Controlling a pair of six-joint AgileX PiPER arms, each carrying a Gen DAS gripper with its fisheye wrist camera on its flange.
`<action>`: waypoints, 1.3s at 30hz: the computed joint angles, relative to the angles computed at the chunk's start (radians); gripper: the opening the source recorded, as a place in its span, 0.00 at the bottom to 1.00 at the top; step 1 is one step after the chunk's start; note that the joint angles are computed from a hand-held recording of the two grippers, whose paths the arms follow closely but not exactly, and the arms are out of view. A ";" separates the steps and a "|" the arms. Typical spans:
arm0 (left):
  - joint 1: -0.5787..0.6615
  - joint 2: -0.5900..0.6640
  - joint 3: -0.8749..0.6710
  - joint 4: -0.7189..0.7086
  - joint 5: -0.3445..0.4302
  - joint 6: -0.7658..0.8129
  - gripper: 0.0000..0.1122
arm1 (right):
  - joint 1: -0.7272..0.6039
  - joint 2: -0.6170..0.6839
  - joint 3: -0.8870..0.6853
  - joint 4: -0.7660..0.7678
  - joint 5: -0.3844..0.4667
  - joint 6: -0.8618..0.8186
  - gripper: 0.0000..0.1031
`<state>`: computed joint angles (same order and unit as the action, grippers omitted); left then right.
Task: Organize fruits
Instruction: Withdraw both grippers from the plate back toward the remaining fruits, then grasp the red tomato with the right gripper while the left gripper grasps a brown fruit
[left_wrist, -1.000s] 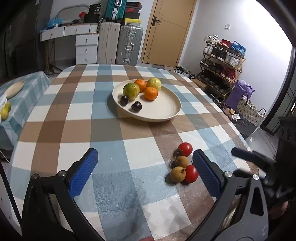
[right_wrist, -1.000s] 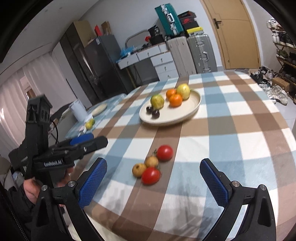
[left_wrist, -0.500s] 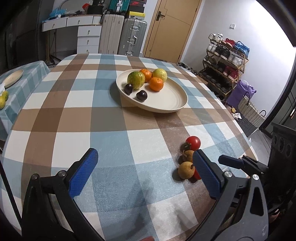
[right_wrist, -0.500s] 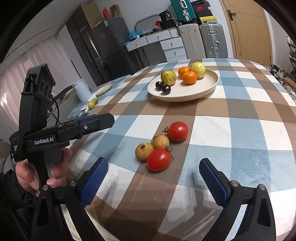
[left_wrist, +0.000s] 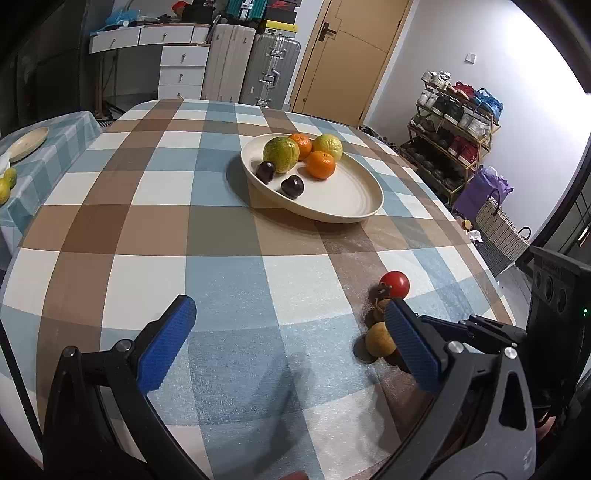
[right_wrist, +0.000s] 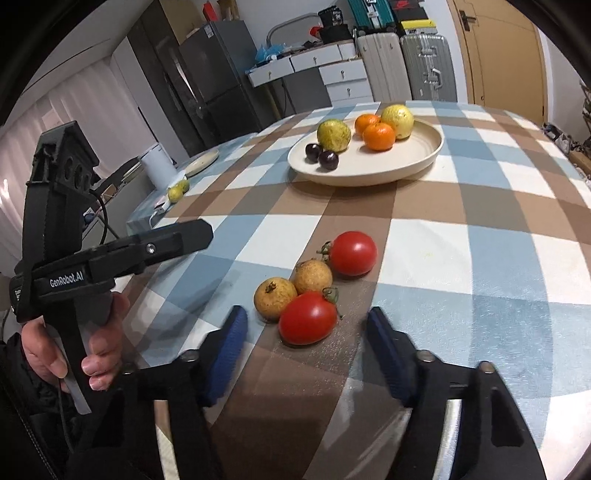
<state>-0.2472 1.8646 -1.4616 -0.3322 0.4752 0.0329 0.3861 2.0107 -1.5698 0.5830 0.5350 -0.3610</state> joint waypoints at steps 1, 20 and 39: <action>0.001 0.000 0.000 -0.002 0.001 -0.001 0.91 | 0.004 0.002 -0.002 -0.010 -0.003 0.003 0.53; -0.014 -0.008 0.012 -0.088 0.011 0.095 0.91 | -0.051 -0.070 0.121 0.239 -0.067 -0.211 0.32; -0.162 0.107 -0.128 0.184 0.106 -0.036 0.91 | -0.154 -0.132 0.294 0.704 -0.069 -0.663 0.32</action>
